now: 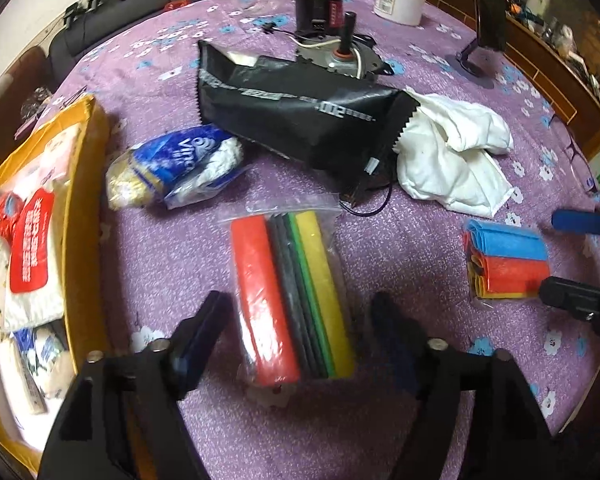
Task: Organize soft objects
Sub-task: 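Grasp the red-green sponge bag with left tool while right grasps red-blue sponge bag, then lower both sponge bags into the tray and open both tools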
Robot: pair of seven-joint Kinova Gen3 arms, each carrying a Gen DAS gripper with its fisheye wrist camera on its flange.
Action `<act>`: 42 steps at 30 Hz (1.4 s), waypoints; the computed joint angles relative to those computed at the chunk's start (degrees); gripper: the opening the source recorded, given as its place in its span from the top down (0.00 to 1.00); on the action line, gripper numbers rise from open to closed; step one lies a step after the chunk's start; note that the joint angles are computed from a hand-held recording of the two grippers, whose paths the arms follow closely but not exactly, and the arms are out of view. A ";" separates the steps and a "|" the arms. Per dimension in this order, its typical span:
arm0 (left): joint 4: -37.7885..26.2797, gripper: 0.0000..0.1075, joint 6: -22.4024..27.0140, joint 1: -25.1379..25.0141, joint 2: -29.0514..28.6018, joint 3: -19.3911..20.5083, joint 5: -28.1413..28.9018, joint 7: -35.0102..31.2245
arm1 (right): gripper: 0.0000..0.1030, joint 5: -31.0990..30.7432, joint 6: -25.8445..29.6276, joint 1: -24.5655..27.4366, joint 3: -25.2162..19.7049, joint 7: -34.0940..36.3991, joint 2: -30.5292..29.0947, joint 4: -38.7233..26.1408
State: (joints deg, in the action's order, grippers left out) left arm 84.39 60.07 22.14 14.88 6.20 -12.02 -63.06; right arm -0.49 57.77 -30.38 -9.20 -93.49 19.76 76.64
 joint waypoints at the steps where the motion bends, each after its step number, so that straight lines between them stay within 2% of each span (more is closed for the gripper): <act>1: 0.06 0.26 -0.27 -0.02 0.06 -0.03 -0.04 0.04 | 0.24 0.26 -0.17 -0.16 -0.35 1.12 0.47 -0.24; 3: 0.37 0.27 -0.74 -0.08 -0.08 -0.04 -0.12 -0.10 | 0.24 0.62 1.76 -0.57 -0.89 4.03 2.62 -2.28; 5: 1.35 0.38 -1.73 0.15 -0.87 -0.22 -0.82 0.43 | 0.25 1.26 2.70 -1.37 0.26 4.47 3.33 -2.76; 6: 1.75 0.52 -2.14 0.17 -1.28 -0.23 -1.07 0.64 | 0.38 0.19 3.19 -0.21 -0.70 5.14 3.51 -2.76; 7: 1.96 0.59 -2.20 0.22 -1.58 -0.21 -1.38 0.87 | 0.45 -0.68 3.28 0.10 -0.60 5.43 3.31 -2.44; 14: 4.30 0.60 -3.80 -1.03 -3.85 0.30 0.18 1.66 | 0.50 -2.70 1.23 -0.50 -0.02 0.23 0.81 0.26; 18: 5.00 0.60 -4.82 -0.57 -5.22 0.75 -1.38 2.54 | 0.50 -5.18 -1.67 0.11 -0.69 -2.88 -0.56 1.47; 25: 5.41 0.60 -4.97 -0.06 -6.89 1.35 -4.10 3.66 | 0.50 -4.33 -2.90 -0.88 -1.05 -5.75 -1.77 1.65; 32: 7.14 0.60 -5.41 -0.83 -9.56 1.63 -6.20 4.92 | 0.50 -4.10 -2.46 -2.05 -1.59 -6.63 -0.92 -0.09; 42: 11.41 0.60 -6.89 -4.86 -14.74 1.96 -6.50 5.95 | 0.50 -1.99 1.03 -5.90 -1.67 -7.70 2.29 -6.43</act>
